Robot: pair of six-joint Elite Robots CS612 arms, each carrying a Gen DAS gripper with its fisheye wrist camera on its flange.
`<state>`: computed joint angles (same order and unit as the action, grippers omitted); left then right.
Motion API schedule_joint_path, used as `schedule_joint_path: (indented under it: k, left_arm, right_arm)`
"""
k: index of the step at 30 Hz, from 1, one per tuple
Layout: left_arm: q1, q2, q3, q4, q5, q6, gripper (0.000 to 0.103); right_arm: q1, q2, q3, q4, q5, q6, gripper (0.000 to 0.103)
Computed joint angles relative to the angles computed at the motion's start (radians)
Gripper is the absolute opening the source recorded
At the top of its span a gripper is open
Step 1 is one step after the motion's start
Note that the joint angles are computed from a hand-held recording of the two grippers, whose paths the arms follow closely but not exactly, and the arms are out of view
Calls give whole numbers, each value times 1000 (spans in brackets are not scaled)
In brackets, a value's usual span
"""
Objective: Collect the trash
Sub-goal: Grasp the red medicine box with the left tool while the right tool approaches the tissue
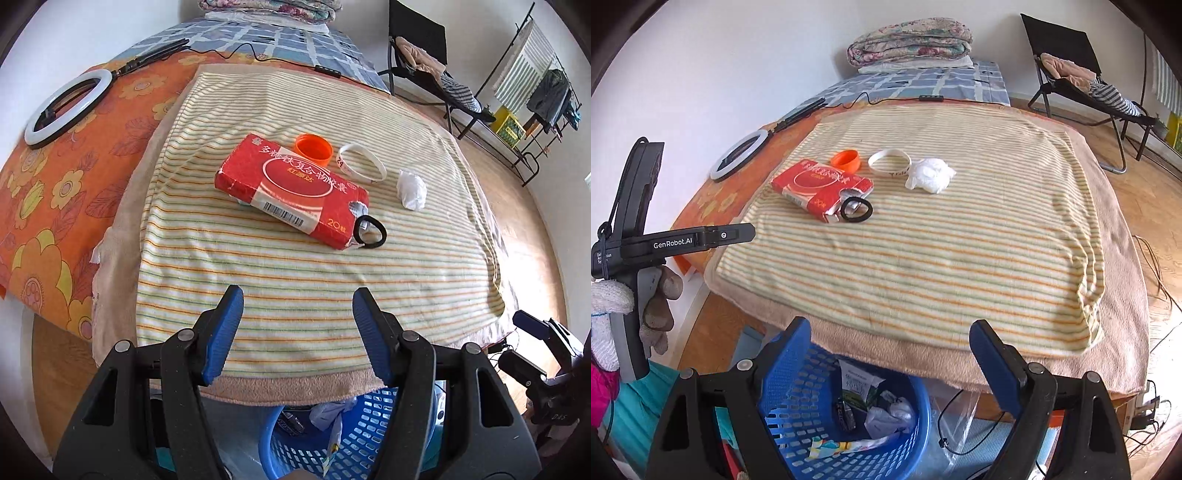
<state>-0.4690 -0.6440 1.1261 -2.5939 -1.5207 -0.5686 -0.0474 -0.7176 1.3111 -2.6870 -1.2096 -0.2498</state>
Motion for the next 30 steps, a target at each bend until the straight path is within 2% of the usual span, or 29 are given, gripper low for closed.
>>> schedule_joint_path:
  k: [4, 8, 15, 26, 28, 30]
  left_arm:
    - [24, 30, -53, -4, -33, -60, 63]
    - [51, 67, -107, -10, -91, -160, 63]
    - [82, 127, -194, 10, -106, -287, 63]
    - [102, 213, -322, 68, -168, -317, 63]
    - [101, 216, -326, 63, -163, -312, 59]
    - [100, 221, -339, 75, -158, -290, 50]
  right_arm:
    - [1, 40, -81, 1, 4, 46, 89]
    - [4, 87, -172, 14, -1, 96, 89]
    - [15, 172, -318, 50, -33, 120, 89]
    - [25, 292, -521, 172, -56, 156, 89]
    - [30, 311, -552, 187, -69, 151, 89]
    - [33, 329, -581, 203, -74, 149, 89]
